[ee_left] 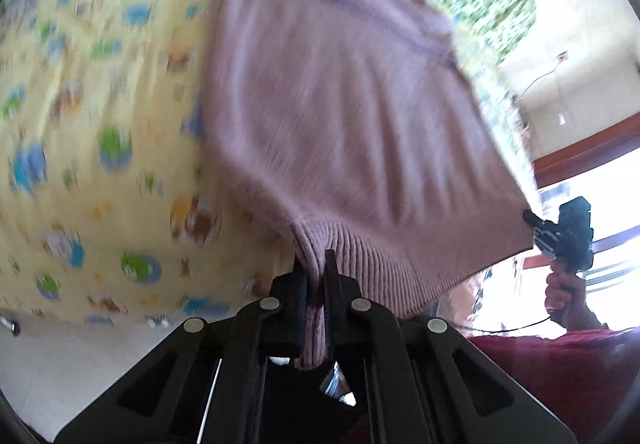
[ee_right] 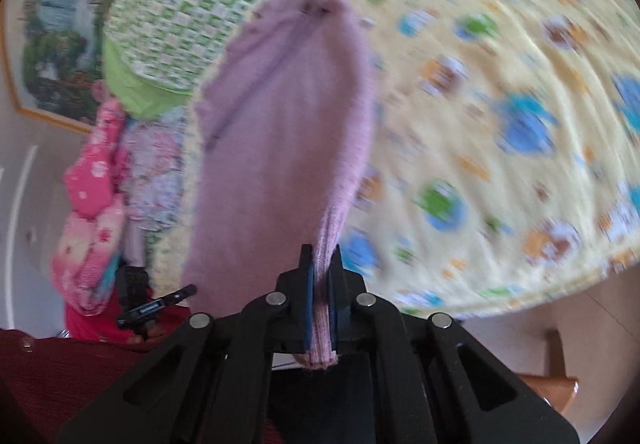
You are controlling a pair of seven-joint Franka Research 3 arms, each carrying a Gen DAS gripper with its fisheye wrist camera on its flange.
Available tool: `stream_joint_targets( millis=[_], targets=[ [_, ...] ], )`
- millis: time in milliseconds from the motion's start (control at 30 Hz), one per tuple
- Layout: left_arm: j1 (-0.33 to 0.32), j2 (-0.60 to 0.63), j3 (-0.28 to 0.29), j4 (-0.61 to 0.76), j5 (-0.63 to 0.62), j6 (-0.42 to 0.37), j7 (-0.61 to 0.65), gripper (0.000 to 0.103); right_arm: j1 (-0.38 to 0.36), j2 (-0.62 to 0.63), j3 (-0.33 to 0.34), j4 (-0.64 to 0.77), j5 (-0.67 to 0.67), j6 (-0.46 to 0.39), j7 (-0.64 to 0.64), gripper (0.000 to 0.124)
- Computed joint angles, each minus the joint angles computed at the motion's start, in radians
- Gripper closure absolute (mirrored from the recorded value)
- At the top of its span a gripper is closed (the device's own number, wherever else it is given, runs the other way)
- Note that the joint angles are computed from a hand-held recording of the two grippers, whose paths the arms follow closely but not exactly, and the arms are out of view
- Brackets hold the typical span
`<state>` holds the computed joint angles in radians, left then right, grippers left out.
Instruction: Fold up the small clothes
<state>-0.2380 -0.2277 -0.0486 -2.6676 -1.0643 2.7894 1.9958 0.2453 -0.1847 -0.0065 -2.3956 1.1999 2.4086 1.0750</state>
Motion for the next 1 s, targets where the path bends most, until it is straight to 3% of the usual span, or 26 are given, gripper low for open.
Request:
stream_joint_targets(
  millis=[267,500,600,767,1000],
  targets=[
    [0.009,-0.021,0.053,0.125,-0.092,0.049,0.098,0.099,0.001,0.093,-0.003,0.192,0.228,0.021,-0.155,0.117],
    [0.084,0.165,0.040,0.387,-0.230,0.077,0.228,0.099,-0.038,0.322,0.039,0.484,0.263,0.068,-0.196,0.117],
    [0.129,0.283,0.011,0.520,-0.210,0.105,0.211,0.099,-0.062,0.438,0.073,0.621,0.254,0.100,-0.169,0.117],
    [0.184,0.490,-0.010,0.752,-0.060,0.110,0.066,0.099,-0.079,0.666,0.107,0.900,0.112,0.134,-0.034,0.117],
    [0.206,0.771,0.025,1.078,0.208,0.058,-0.218,0.099,-0.076,0.990,0.109,1.334,-0.126,0.101,0.235,0.117]
  ],
)
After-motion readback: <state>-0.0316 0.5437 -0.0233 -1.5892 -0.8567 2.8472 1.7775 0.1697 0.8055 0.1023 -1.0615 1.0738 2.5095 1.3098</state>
